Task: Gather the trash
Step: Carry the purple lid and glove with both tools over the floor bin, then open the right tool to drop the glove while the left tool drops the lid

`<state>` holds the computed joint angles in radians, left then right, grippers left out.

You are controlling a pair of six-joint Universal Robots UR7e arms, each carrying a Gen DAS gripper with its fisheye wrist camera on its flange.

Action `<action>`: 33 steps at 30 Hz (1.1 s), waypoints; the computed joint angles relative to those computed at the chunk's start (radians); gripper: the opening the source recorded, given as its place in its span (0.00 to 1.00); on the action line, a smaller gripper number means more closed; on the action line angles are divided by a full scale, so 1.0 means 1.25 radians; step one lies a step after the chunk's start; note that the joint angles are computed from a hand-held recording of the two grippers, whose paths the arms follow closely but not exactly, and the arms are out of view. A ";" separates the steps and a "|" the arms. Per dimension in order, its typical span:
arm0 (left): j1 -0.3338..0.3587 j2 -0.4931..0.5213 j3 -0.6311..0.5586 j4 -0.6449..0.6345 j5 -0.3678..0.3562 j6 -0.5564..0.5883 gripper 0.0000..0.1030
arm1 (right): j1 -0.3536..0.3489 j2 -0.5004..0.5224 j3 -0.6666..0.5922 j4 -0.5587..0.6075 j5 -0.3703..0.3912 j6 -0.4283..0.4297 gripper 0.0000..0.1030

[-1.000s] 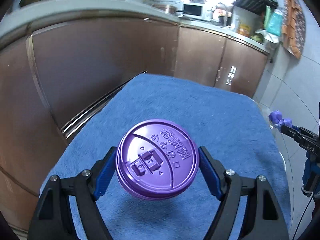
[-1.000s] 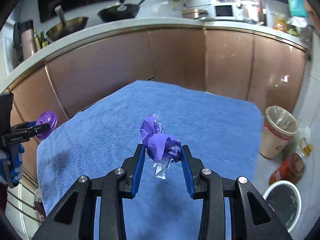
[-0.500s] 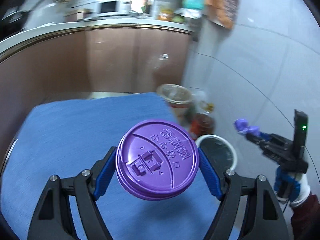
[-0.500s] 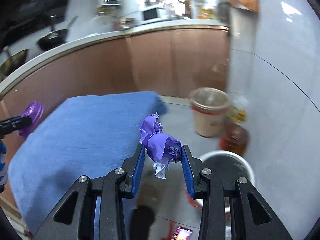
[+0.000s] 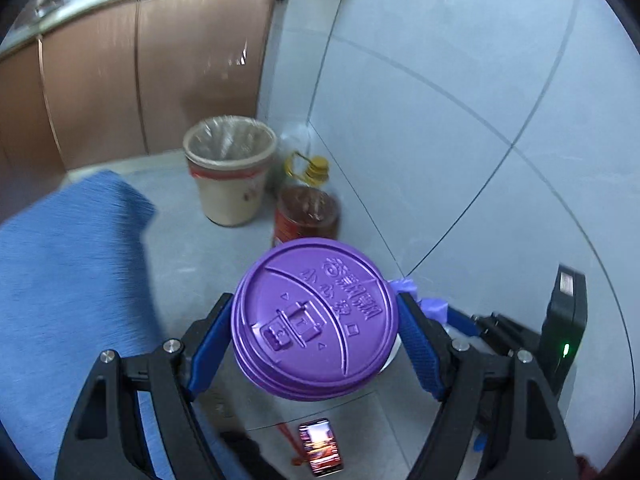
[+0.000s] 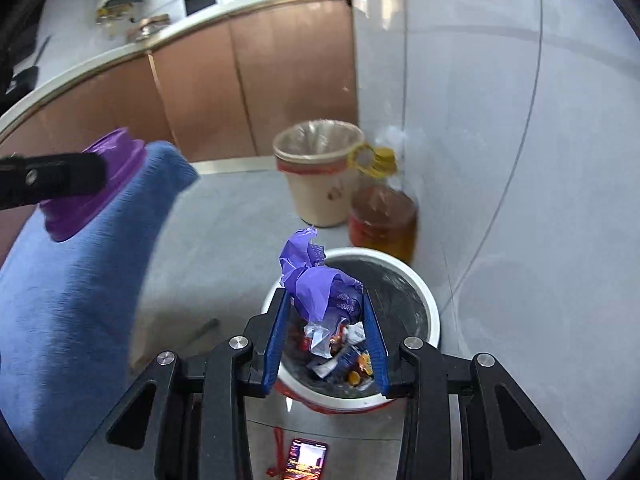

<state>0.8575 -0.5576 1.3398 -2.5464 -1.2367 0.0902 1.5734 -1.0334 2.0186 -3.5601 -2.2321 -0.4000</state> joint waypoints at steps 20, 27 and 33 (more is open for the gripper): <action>0.034 0.228 -0.272 0.142 -0.080 -0.088 0.79 | -0.078 0.075 -0.064 -0.006 -0.009 0.017 0.54; 0.028 0.220 -0.260 0.133 -0.083 -0.084 0.79 | -0.071 0.070 -0.051 -0.022 -0.018 0.010 0.57; 0.020 0.206 -0.250 0.132 -0.090 -0.083 0.80 | -0.060 0.062 -0.029 -0.035 -0.034 0.012 0.58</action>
